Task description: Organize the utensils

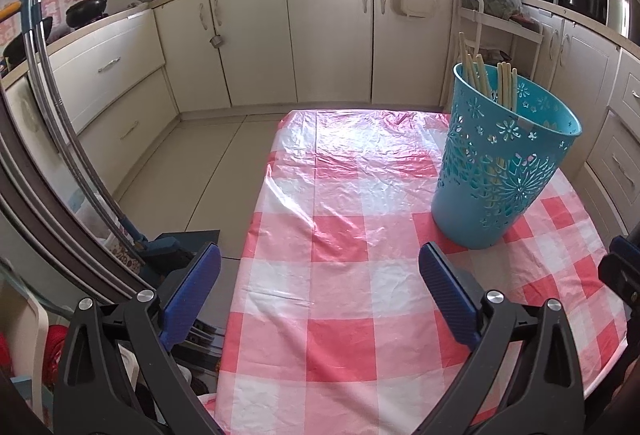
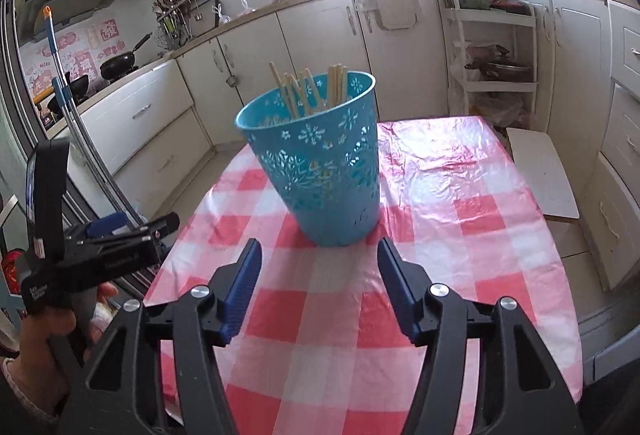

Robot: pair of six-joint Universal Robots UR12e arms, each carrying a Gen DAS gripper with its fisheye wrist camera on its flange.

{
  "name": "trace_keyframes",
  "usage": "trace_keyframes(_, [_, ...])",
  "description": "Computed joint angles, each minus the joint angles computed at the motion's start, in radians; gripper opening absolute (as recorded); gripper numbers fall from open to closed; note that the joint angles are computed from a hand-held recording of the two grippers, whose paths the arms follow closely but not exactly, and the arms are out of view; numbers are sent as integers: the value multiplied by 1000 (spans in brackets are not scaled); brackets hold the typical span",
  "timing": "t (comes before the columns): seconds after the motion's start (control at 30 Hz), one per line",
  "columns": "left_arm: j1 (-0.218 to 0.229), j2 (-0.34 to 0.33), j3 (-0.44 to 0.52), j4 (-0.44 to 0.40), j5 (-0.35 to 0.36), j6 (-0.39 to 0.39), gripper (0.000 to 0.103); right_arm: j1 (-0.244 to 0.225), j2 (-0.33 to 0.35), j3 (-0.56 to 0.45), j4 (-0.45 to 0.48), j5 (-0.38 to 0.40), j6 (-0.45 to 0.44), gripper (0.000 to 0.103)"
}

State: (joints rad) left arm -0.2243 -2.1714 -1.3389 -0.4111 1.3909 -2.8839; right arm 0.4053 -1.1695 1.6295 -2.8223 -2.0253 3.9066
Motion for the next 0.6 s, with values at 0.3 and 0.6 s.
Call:
trace_keyframes(0.3, [12, 114, -96, 34, -24, -51, 95, 24, -56, 14, -4, -69, 11, 70])
trace_keyframes(0.6, [30, 221, -163, -6, -98, -46, 95, 70, -101, 13, -22, -182, 6, 80])
